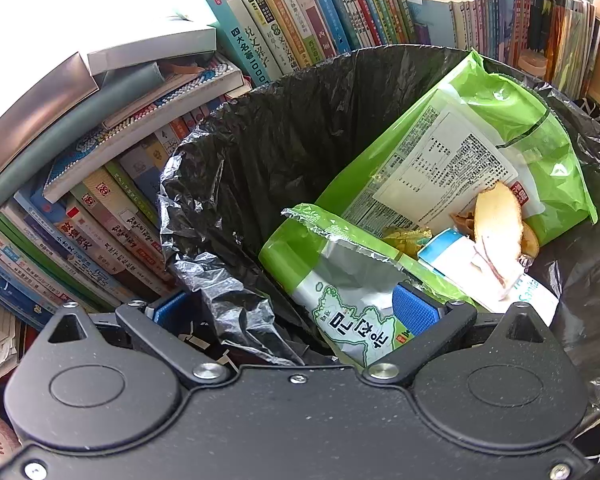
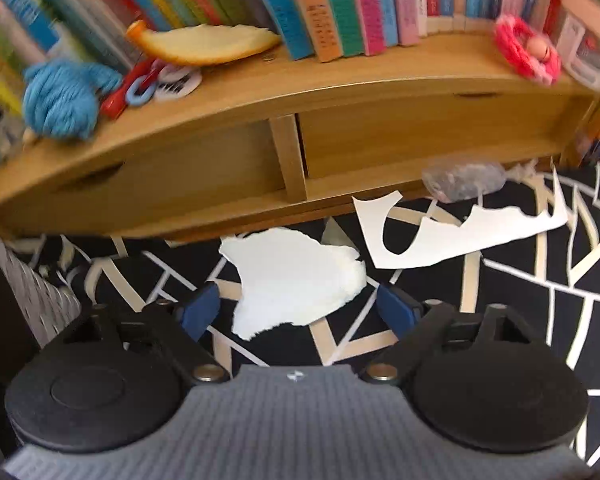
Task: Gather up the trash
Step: 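Return the right gripper to the cloth and grasp the white paper piece, then carry the white paper piece into the black bag and open the right gripper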
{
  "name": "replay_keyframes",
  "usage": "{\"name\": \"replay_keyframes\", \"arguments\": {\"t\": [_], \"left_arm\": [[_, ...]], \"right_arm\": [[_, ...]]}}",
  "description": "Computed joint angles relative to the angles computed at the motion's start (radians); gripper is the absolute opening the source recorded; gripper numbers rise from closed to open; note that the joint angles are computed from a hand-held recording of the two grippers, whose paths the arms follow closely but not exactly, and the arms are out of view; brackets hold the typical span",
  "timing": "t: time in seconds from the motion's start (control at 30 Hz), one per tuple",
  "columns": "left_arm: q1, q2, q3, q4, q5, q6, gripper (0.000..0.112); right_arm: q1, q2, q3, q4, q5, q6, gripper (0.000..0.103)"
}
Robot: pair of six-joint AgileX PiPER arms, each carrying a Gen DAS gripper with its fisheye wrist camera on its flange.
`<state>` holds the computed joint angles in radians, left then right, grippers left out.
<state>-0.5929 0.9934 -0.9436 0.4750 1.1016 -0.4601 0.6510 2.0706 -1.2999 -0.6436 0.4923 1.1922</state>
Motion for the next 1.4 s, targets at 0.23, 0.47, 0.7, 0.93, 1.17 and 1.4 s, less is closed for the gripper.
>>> {"name": "replay_keyframes", "arguments": {"t": [0.23,0.47,0.7,0.93,1.17,1.4], "left_arm": [[-0.012,-0.007,0.004,0.013,0.007,-0.018,0.102],[-0.025,-0.008,0.008,0.031,0.011,-0.045,0.102],[-0.024,-0.013,0.012,0.030,0.006,-0.043,0.102],[-0.032,-0.025,0.026,0.049,-0.010,-0.065,0.102],[-0.025,-0.038,0.038,0.050,-0.030,-0.092,0.102],[-0.016,-0.039,0.039,0.043,-0.039,-0.094,0.102]], "right_arm": [[0.001,-0.103,0.177,-0.267,-0.105,0.414,0.019],[-0.072,-0.201,0.265,-0.290,-0.214,0.439,0.013],[-0.110,-0.269,0.286,-0.227,-0.227,0.418,0.007],[-0.094,-0.391,0.308,-0.217,-0.105,0.428,0.003],[0.028,-0.527,0.223,-0.095,0.189,0.243,0.002],[0.227,-0.569,0.027,-0.074,0.498,0.114,0.002]]}}
